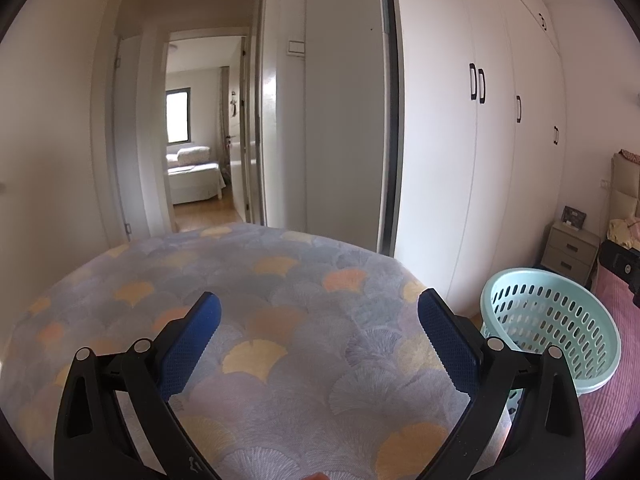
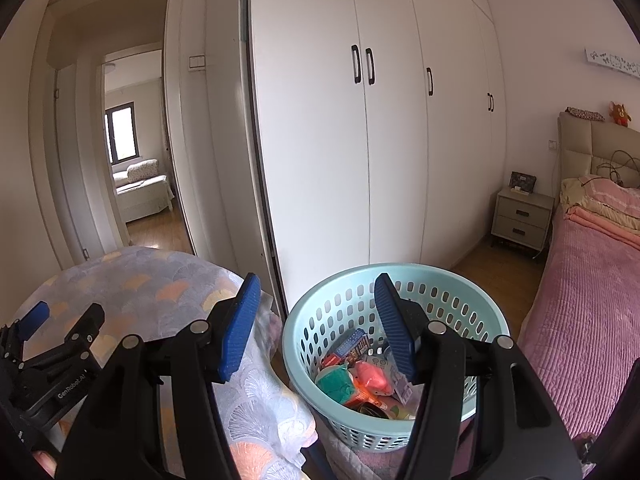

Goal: Collect trash

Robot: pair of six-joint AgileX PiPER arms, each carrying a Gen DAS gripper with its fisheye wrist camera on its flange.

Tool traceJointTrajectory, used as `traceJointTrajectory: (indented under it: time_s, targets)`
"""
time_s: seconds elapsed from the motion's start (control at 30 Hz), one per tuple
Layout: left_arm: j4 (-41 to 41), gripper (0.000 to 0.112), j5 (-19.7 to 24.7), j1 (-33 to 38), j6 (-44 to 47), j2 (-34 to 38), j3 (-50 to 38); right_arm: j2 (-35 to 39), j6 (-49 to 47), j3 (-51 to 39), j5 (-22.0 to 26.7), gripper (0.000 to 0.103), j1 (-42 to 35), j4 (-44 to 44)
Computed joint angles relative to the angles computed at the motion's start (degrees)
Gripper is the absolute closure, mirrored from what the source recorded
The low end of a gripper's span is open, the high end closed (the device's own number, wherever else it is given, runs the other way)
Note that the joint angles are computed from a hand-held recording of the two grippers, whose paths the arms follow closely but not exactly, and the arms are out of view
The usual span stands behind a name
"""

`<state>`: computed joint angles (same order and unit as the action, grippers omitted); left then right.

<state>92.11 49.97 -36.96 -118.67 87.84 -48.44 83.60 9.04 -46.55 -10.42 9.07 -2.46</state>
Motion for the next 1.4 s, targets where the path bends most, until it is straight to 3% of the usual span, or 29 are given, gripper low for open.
traceJointTrajectory:
  time_s: [0.3, 0.57, 0.8, 1.4]
  targets:
    - [-2.18, 0.017, 2.3, -1.51, 3.14, -0.31, -1.32, 0.4, 3.18, -1.02, 1.09, 0.047, -0.09, -3.74]
    - [-6.86, 0.017, 2.61, -3.08, 9.28, -2.08, -3.25, 0.96, 15.67, -1.56, 0.96, 0.047, -1.58, -16.03]
    - [-7.9, 0.017, 7.7, -6.69, 10.78, -2.65, -3.9, 0.8, 23.73, -1.16, 0.24, 0.047, -2.71, -24.27]
    - [-10.11, 0.017, 11.62, -9.08, 11.89, -5.19, -3.56, -1.08, 24.32, -0.54, 0.98, 0.047, -1.86, -25.53]
